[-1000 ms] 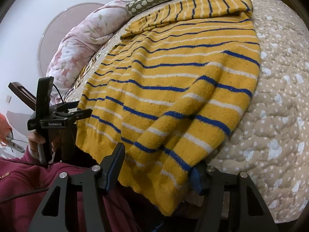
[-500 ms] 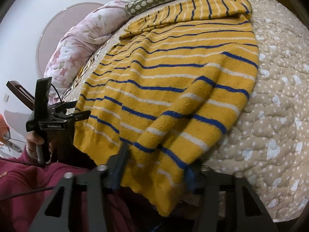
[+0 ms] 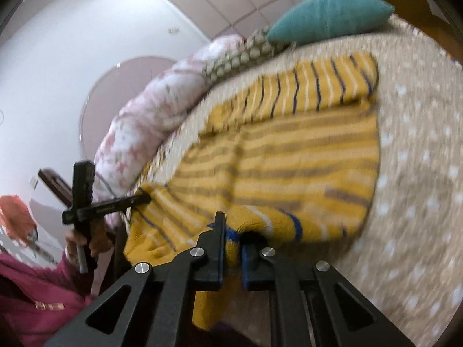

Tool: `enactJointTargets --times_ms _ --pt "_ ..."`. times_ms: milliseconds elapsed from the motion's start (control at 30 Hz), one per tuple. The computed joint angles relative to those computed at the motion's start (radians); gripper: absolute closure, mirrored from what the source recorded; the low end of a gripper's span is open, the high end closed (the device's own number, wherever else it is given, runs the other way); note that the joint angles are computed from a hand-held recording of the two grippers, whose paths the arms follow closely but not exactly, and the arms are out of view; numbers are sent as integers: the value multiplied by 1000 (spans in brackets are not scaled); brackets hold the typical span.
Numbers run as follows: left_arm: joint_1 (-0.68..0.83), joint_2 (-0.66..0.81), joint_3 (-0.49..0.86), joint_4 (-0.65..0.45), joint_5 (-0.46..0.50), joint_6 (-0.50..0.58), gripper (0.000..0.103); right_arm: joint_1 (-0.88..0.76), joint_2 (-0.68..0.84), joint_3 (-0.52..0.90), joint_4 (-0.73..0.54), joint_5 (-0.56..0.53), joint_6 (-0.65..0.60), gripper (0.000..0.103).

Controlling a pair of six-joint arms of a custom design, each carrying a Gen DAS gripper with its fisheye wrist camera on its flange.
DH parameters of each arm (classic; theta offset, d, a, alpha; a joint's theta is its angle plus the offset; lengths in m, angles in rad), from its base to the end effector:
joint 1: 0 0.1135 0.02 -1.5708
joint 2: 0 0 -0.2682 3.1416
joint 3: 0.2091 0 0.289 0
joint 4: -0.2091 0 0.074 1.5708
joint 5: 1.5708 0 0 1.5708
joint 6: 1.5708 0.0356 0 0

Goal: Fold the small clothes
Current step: 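Grasp the sweater hem with both grippers, then lift the hem and fold it over toward the collar, then open both grippers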

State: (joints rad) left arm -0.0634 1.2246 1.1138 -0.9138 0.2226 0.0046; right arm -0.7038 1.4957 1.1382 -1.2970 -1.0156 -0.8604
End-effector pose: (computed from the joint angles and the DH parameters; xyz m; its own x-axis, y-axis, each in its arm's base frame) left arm 0.2720 -0.0251 0.3012 -0.8520 0.0586 -0.5203 0.1802 0.9658 -0.1863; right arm 0.2315 -0.1568 0.2458 -0.7951 0.1507 -0.5875 -0.3182 0.7210 0.6156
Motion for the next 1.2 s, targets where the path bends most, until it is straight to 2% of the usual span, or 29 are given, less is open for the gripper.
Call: enactJointTargets --times_ms 67,233,267,400,467,700,800,867,933,1000,1033,1067,1100,1133,1167,1200 --pt "0 49 62 20 -7 -14 93 17 12 29 67 -26 84 94" --pt "-8 221 247 86 -23 -64 93 64 49 95 371 -82 434 94" --pt "-10 263 289 92 -23 -77 93 77 59 109 461 -77 529 94" --pt "-36 421 444 114 -76 -101 93 124 136 205 654 -19 738 94" --pt "-39 531 560 94 -83 -117 93 152 197 274 695 15 808 94" --pt "-49 857 930 24 -112 -156 93 244 426 554 705 189 873 95" --pt "-46 1000 1087 -24 -119 -172 93 265 561 700 682 254 914 95" --pt "-35 1100 1201 -73 -90 -189 90 280 670 819 634 280 947 95" --pt "-22 1143 1243 -77 -77 -213 87 288 739 889 609 299 967 93" --pt "8 1162 1257 -67 11 -233 80 298 779 934 583 324 942 88" --pt "22 1153 1240 -52 56 -238 72 299 785 944 570 327 927 83" --pt "31 1131 1207 -27 83 -240 54 296 778 934 571 323 919 76" --pt "36 1106 1172 -1 83 -239 43 289 755 901 593 312 921 72" --pt "39 1074 1130 34 70 -239 31 283 731 870 611 304 921 60" --pt "45 1036 1080 77 60 -241 30 277 696 824 642 307 922 48" --pt "53 1021 1067 87 68 -238 30 270 650 768 684 317 922 45"
